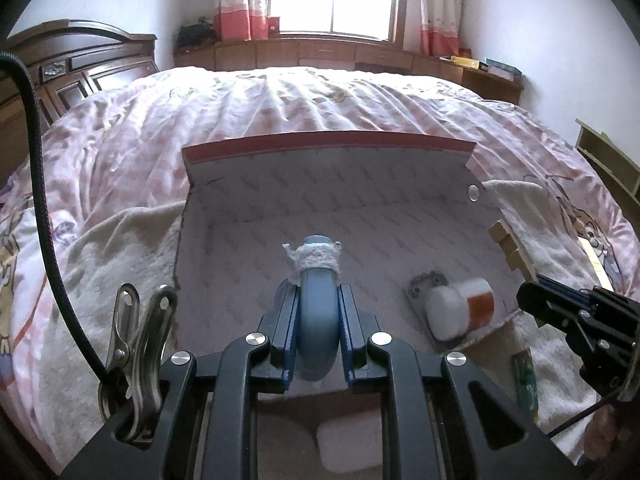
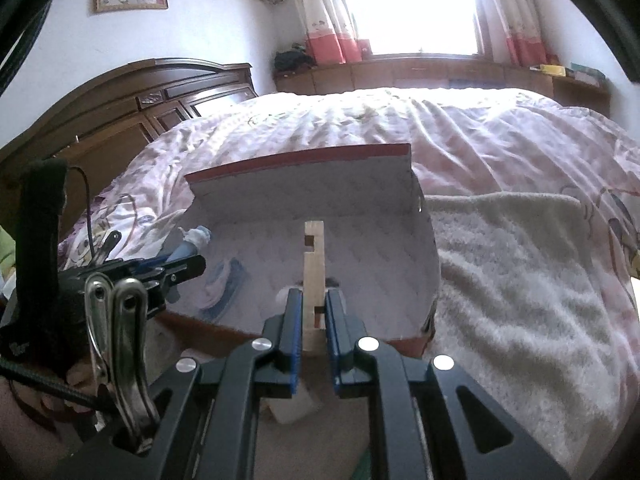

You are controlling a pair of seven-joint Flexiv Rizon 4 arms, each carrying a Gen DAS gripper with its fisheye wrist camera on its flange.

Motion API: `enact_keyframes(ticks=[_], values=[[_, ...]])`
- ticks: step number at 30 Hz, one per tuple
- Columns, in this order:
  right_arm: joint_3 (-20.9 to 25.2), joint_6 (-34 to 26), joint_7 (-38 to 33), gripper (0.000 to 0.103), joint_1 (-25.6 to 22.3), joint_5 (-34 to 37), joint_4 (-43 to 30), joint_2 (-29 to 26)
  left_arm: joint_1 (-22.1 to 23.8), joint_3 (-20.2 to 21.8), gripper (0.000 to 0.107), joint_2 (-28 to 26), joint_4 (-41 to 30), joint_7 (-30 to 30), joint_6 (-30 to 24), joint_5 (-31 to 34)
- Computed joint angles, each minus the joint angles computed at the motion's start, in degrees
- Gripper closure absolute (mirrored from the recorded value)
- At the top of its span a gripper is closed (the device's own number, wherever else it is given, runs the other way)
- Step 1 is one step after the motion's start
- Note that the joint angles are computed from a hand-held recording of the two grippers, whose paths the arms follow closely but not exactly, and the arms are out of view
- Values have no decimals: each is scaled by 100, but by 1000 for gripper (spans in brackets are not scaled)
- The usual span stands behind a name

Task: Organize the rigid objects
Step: 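Carry the blue part and wooden strip into the box and open both tools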

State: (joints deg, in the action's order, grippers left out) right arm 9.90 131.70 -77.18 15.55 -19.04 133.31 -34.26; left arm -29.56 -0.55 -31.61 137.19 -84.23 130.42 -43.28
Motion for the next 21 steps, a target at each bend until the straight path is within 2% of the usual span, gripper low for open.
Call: enact_keyframes(ticks=[8, 18, 20, 21], values=[[-96, -352, 32, 91, 99, 105, -370, -140, -16, 104, 88, -219, -376, 269, -366, -312], [-162, -637, 40, 91, 149, 250, -591, -263, -116, 208, 88, -382, -526, 322, -488, -548], [-155, -583, 15, 91, 153, 289, -602, -285, -218, 244, 87, -406, -544, 374, -468, -734], [-133, -535, 17, 89, 130, 284, -605, -304, -311, 278, 83, -419, -576, 462, -491, -936]])
